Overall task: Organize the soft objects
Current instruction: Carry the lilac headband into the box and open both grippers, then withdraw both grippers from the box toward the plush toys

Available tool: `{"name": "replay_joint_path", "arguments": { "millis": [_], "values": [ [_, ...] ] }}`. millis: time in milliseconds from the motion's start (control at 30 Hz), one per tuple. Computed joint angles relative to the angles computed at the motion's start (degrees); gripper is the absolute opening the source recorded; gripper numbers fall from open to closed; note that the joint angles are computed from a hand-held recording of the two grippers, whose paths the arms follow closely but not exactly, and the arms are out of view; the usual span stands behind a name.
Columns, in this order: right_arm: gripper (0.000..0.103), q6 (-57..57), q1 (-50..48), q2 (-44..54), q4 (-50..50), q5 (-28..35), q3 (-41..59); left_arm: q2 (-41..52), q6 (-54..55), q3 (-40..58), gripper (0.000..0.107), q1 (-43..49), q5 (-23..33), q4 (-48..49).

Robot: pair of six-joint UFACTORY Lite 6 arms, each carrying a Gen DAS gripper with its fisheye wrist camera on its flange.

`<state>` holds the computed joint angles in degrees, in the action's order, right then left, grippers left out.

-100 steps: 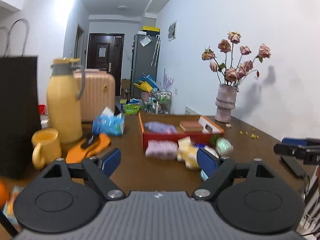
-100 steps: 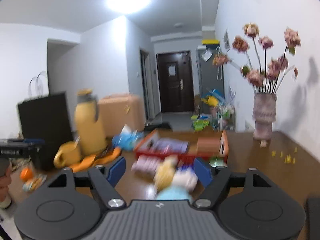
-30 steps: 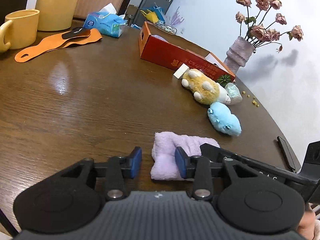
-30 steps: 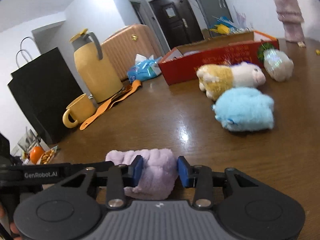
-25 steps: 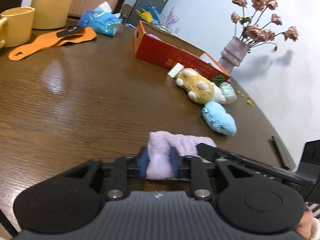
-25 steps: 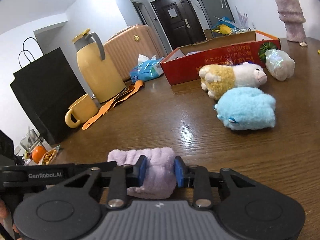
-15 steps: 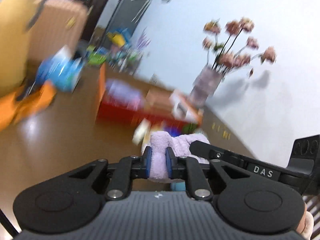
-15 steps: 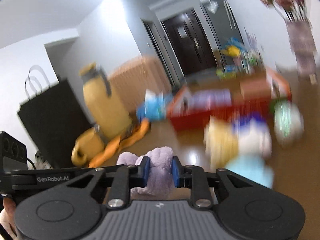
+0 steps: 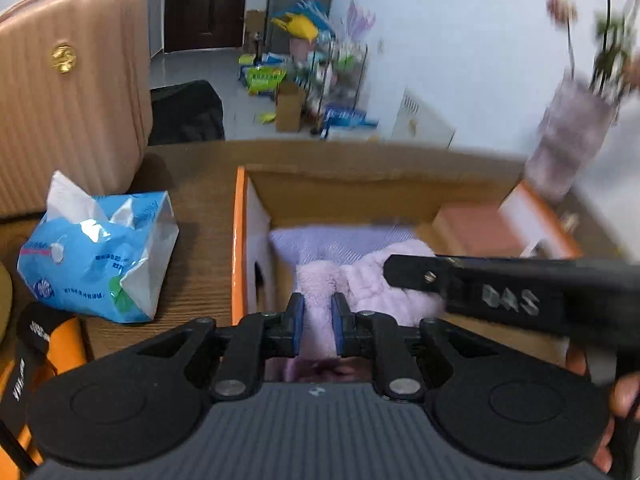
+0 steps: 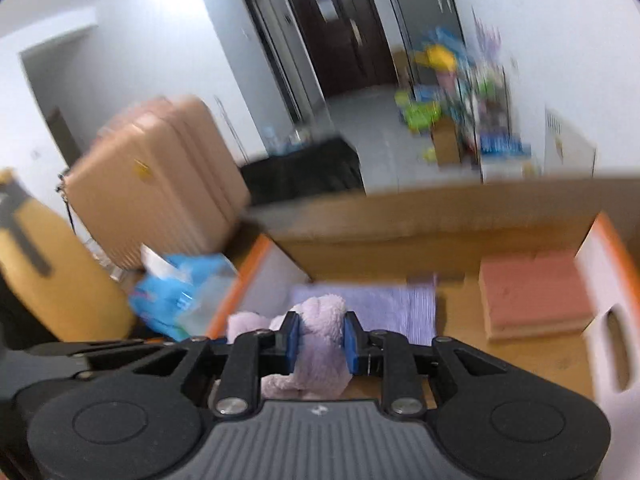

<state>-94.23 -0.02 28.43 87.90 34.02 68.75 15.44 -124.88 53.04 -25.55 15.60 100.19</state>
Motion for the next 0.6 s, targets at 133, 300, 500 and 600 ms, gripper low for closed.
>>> {"name": "replay_joint_path", "arguments": {
  "millis": [133, 300, 500, 600],
  "values": [
    [0.026, 5.3, 2.0, 7.9, -3.6, -1.7, 4.4, 2.7, -4.6, -1.2, 0.020, -2.6, 5.5, 7.1],
    [0.038, 2.6, 4.6, 6.4, -1.3, -7.1, 2.4, 2.8, 0.8, -0.6, 0.031, -4.0, 7.0, 2.6],
    [0.047, 3.9, -1.3, -6.8, -6.0, -3.2, -4.8, -14.2, 17.3, -6.0, 0.039, -6.6, 8.5, -16.1],
    [0.058, 3.6, -10.1, -20.3, -9.0, 3.0, -12.2, -29.7, 26.7, -11.7, 0.045, -12.6, 14.5, -28.4]
  ]
}}
